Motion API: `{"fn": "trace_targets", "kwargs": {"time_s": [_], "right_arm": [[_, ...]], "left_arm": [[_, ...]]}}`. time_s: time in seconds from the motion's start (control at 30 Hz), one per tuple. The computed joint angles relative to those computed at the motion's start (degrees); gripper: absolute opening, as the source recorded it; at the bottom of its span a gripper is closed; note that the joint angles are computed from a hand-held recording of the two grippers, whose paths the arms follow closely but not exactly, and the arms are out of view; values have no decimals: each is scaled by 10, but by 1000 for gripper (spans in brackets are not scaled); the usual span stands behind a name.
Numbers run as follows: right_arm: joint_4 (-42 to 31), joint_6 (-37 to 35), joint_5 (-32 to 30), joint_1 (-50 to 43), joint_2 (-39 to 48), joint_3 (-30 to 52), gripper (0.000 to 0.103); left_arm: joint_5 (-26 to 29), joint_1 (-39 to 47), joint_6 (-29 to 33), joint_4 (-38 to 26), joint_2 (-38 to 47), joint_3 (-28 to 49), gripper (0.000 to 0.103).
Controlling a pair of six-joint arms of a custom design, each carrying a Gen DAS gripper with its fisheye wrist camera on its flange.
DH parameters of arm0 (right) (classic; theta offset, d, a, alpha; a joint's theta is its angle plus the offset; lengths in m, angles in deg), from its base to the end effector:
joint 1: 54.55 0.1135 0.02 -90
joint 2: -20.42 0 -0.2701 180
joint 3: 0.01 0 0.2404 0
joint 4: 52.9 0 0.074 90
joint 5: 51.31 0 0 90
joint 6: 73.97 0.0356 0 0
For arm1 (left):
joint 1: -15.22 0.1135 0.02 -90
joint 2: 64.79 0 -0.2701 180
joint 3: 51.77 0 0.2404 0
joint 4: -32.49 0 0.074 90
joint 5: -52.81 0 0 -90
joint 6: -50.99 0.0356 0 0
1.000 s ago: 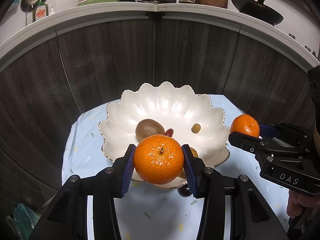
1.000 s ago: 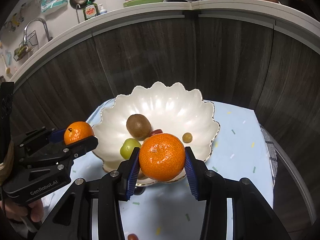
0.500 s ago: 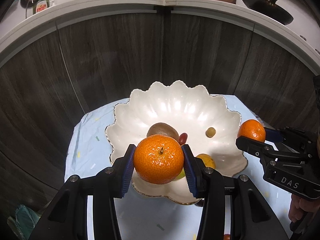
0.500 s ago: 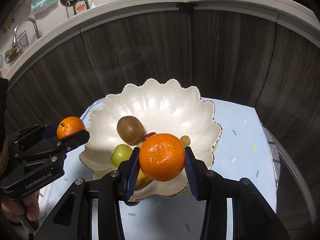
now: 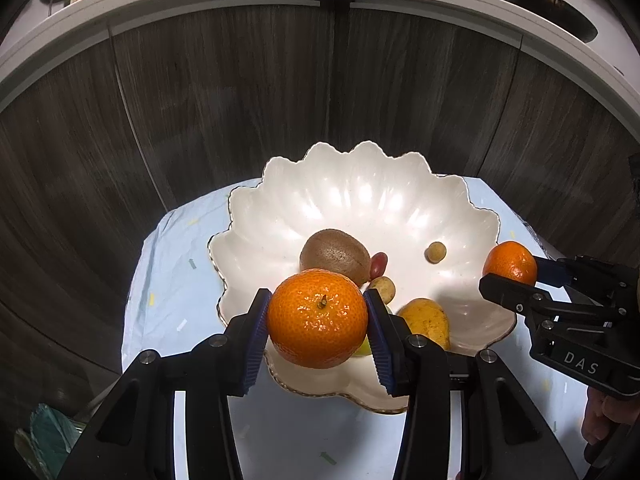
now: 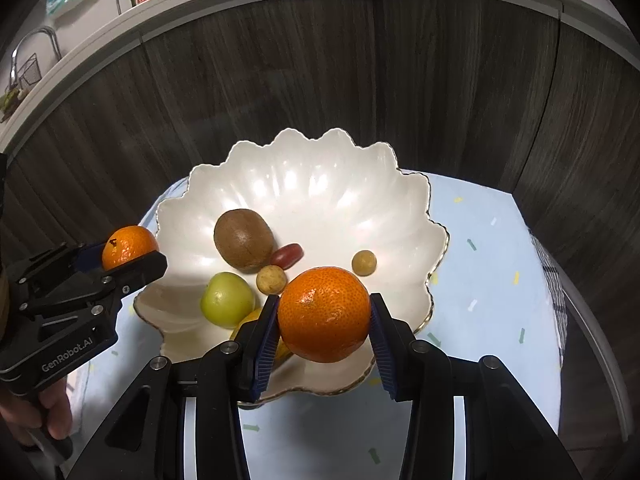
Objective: Organize fruits
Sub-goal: 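Lift and carry both mandarins over the white bowl with both tools, then open both tools to drop the mandarins into the bowl, then withdraw both tools from the bowl toward the dark plum and red date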
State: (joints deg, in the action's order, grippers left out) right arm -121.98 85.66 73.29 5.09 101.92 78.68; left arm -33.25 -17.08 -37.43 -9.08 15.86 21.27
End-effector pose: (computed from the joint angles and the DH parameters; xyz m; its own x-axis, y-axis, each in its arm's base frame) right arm 0.1450 0.2075 0.2707 -0.7494 0.2473 -0.6142 0.2342 0.9667 0.1035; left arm 0.2404 -0.1549 0.2653 -0.6237 0.4268 -0.6549 0.5885 0.8078 -0.0340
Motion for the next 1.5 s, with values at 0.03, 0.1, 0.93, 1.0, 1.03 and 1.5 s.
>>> {"fn": "trace_targets", "kwargs": {"time_s": [0.03,0.1,0.93,1.0,1.03,1.5], "right_arm": [[-3,1,0,-2,1,2,44],[-9,2,1,-5,4,8,45],[-156,103,81,65,34,100,79],[-171,116,86,74,38,109,79],[-180,124,89,79,40,113,79],[-287,231,115,152,70,172,79]], "left_arm": [[0,1,-1,-2,2,2,46],[-7,0,-4,-4,6,6,46],[-38,-9,-17,-30,-58,8,97],[-40,-12,-18,-33,-67,6,97],[-40,-12,-18,-35,-72,5,97],[-47,-28,-21,-68,-142,-15,97]]}}
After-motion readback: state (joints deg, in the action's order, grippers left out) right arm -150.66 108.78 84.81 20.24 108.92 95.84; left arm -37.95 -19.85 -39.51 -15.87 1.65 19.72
